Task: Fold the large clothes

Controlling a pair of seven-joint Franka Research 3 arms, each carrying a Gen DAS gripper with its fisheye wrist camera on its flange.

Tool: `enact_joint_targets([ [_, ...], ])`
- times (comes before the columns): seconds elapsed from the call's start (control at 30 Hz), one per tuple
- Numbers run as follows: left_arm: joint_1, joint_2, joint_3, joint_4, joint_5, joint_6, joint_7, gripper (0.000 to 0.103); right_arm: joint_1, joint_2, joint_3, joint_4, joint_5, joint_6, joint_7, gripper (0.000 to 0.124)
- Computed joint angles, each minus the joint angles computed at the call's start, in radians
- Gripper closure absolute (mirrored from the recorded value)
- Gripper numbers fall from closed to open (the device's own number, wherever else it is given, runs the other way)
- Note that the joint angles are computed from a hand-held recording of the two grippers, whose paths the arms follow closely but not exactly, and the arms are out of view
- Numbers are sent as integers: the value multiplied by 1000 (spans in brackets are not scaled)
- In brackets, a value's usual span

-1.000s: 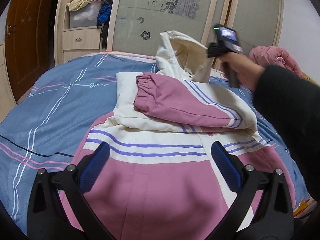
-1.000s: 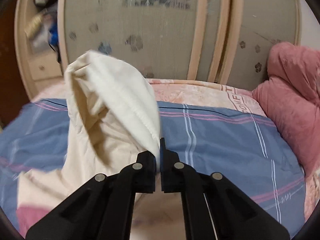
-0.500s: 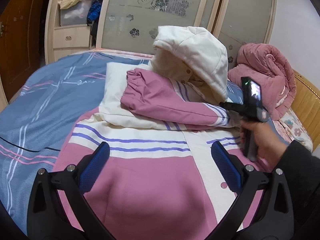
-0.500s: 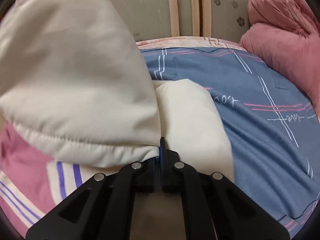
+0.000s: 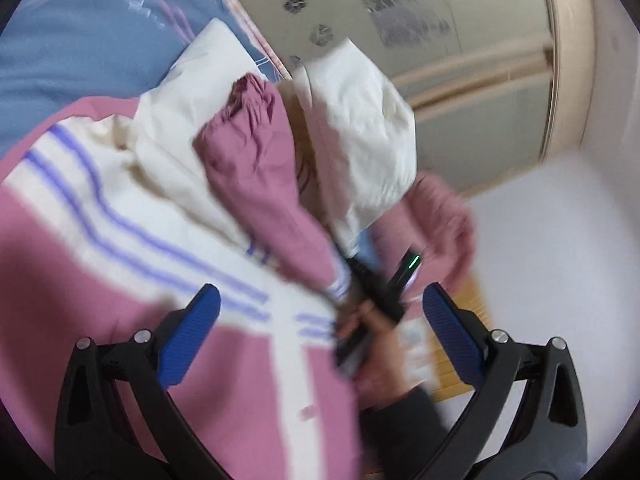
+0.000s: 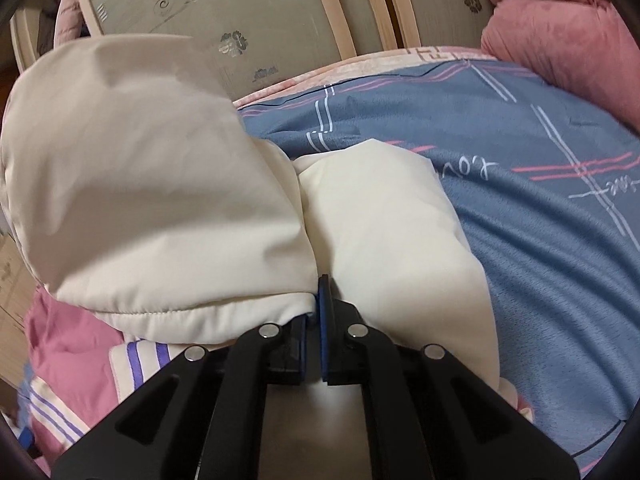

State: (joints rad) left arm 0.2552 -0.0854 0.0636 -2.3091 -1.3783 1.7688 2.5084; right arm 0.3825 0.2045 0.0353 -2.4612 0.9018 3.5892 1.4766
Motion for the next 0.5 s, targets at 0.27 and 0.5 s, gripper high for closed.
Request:
enact_joint_targets([
  [0.27,-2,328,-111,407,-146,-34,-224,2,-97,-10,33,-39,-252,-17,194,121],
  [0.5,-36,539,-205,727,-3,152,-462,2,-166,-17,43,-65,-445,-20,327,121],
])
